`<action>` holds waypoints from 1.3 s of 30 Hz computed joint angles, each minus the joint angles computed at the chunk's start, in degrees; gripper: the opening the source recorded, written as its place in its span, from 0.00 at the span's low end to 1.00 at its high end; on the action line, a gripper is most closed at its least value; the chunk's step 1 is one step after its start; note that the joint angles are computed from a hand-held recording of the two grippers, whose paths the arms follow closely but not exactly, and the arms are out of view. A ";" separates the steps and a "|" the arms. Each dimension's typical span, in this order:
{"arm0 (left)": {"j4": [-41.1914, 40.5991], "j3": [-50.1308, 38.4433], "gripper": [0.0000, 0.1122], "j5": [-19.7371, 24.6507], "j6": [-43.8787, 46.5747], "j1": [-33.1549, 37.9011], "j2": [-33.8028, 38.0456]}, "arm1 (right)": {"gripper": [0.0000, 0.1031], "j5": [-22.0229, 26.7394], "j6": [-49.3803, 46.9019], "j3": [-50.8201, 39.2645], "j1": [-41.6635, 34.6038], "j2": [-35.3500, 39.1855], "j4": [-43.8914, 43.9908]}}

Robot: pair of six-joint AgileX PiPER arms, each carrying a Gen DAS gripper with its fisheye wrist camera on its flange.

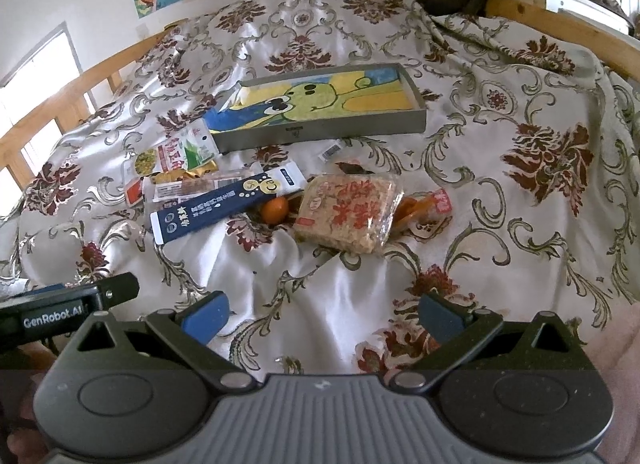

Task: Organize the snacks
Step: 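Grasp the blue stick pack with the left tool while the right grasps the rice cracker bar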

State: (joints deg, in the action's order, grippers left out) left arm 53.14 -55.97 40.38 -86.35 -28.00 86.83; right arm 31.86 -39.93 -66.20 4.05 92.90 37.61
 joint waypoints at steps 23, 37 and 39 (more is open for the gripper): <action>-22.00 -19.12 0.91 -13.12 54.94 14.06 14.68 | 1.00 1.25 -22.52 -21.62 4.43 15.63 -6.12; -31.56 -19.66 0.91 -16.89 67.16 15.97 17.47 | 1.00 4.22 -23.99 -29.25 5.48 22.42 -13.02; -34.02 -20.28 0.90 -16.62 70.36 16.06 18.14 | 0.99 6.08 -22.97 -30.91 4.85 23.52 -12.61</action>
State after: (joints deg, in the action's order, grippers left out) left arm 19.12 -76.24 23.76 -15.99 -11.94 104.97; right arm 37.94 -62.90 -97.11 8.90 116.42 25.00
